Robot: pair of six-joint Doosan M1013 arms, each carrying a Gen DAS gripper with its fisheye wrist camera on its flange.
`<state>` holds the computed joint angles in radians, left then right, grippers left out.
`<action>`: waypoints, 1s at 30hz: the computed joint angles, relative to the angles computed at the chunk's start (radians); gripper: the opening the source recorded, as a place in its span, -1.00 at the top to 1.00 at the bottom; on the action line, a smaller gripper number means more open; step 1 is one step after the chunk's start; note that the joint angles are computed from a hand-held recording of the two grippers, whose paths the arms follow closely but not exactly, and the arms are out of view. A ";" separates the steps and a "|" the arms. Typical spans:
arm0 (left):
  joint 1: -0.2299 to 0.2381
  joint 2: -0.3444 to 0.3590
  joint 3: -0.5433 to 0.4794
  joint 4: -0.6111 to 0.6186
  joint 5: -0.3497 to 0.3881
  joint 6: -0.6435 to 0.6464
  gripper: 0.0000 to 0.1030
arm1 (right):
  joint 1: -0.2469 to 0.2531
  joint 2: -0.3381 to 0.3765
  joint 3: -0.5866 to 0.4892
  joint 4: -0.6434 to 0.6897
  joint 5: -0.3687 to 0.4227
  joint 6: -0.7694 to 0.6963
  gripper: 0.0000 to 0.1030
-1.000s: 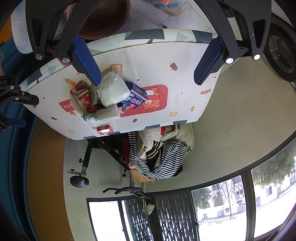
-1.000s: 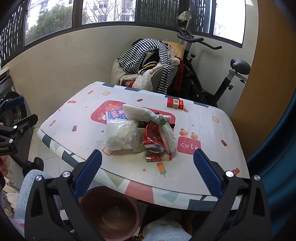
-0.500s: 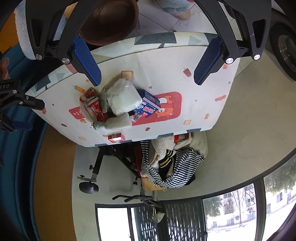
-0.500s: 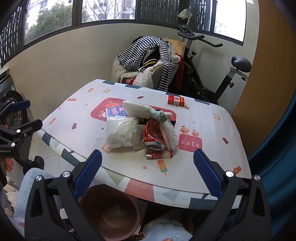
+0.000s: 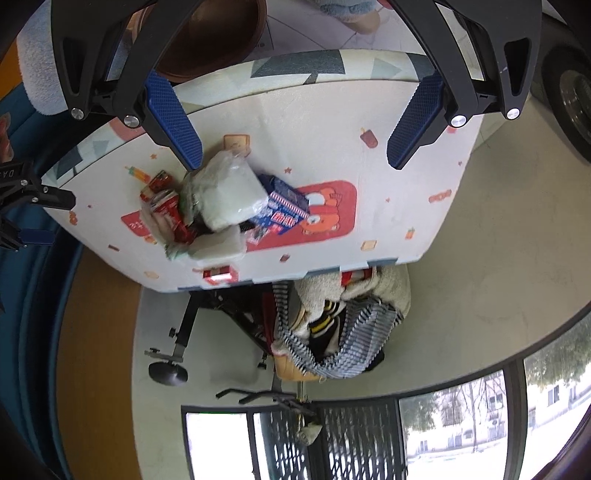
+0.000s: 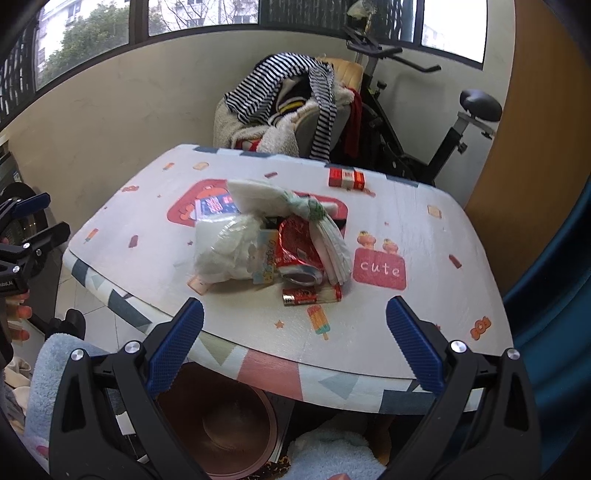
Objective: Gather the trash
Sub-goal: 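Grasp the white-green cloth bundle with right tool while left tool grasps the white plastic bag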
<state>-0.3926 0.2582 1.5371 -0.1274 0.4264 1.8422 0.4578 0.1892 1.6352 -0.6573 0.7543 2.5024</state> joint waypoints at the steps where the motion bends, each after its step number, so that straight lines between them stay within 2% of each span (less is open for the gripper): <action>1: 0.005 0.015 -0.014 -0.004 0.022 -0.004 -0.91 | -0.006 0.006 0.000 0.002 0.005 0.004 -0.89; 4: 0.018 0.045 -0.041 -0.112 0.085 0.066 -0.91 | -0.032 0.032 -0.009 0.034 0.015 -0.004 -0.89; 6: 0.016 0.068 -0.062 -0.084 0.111 0.033 -0.91 | -0.048 0.041 -0.011 0.051 0.000 -0.013 -0.89; 8: 0.013 0.086 -0.077 -0.072 0.128 0.013 -0.91 | -0.072 0.053 -0.016 0.063 -0.040 -0.014 -0.89; 12: 0.024 0.119 -0.114 -0.155 0.158 0.038 -0.91 | -0.122 0.091 -0.050 0.112 -0.126 -0.065 -0.86; 13: 0.027 0.128 -0.123 -0.166 0.157 0.037 -0.91 | -0.130 0.099 -0.058 0.128 -0.142 -0.081 -0.72; 17: 0.034 0.152 -0.154 -0.181 0.163 0.016 -0.83 | -0.164 0.157 -0.121 0.177 -0.192 -0.151 -0.39; 20: 0.042 0.168 -0.173 -0.207 0.183 -0.003 -0.60 | -0.178 0.198 -0.169 0.232 -0.192 -0.227 -0.35; 24: 0.053 0.187 -0.193 -0.244 0.217 -0.006 -0.51 | -0.189 0.243 -0.221 0.307 -0.175 -0.330 -0.35; 26: 0.057 0.193 -0.199 -0.264 0.229 0.005 -0.43 | -0.192 0.256 -0.235 0.362 -0.163 -0.402 -0.22; 27: 0.057 0.196 -0.202 -0.276 0.234 0.015 -0.41 | -0.190 0.258 -0.239 0.355 -0.152 -0.409 0.03; 28: 0.058 0.198 -0.204 -0.293 0.239 0.030 -0.39 | -0.186 0.256 -0.237 0.325 -0.143 -0.390 0.12; 30: 0.058 0.202 -0.210 -0.319 0.249 0.057 -0.33 | -0.178 0.224 -0.196 0.233 -0.201 -0.296 0.16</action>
